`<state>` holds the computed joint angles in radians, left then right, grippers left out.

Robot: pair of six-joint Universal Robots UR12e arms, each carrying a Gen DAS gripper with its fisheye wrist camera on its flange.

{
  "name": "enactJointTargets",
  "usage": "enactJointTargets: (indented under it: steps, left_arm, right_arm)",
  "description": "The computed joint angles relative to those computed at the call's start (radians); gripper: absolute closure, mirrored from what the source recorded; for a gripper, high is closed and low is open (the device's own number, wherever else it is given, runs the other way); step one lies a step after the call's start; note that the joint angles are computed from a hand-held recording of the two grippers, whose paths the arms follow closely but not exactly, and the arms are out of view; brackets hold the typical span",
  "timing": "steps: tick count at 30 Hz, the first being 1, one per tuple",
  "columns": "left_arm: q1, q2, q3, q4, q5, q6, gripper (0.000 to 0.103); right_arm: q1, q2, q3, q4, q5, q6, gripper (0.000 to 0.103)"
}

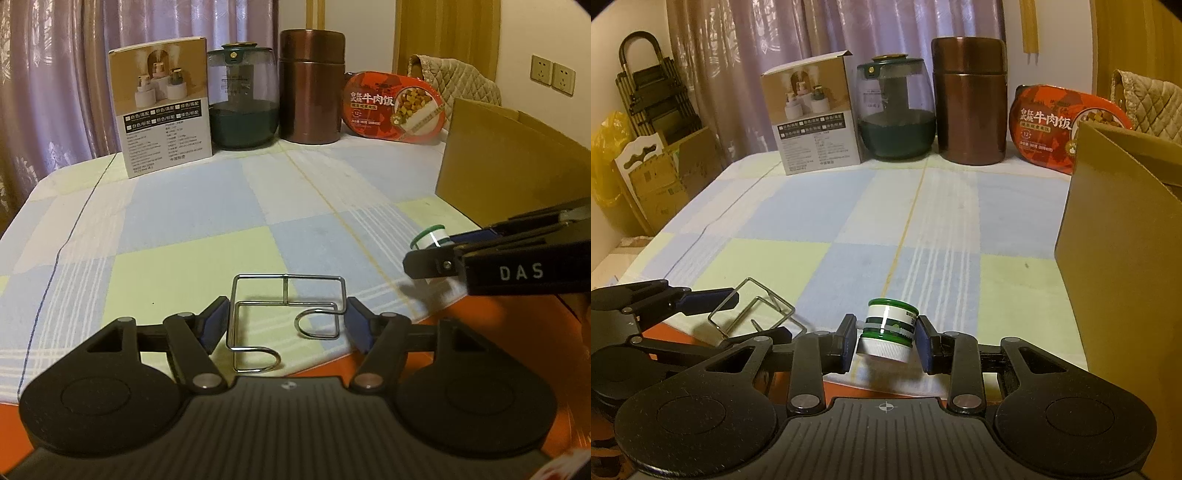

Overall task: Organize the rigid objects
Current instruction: 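Close left gripper around the chrome wire rack, then lift the wire rack and pill bottle and carry them toward the cardboard box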

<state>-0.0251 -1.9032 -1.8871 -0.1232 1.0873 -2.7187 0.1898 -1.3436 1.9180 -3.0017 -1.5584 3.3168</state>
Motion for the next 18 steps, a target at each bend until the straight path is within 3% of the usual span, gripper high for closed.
enactJointTargets:
  steps: [18]
  left_arm:
    - [0.000,-0.008,0.006,0.014,-0.008,-0.046,0.040]
  right_arm:
    - [0.008,0.006,-0.007,-0.003,-0.010,0.000,0.072]
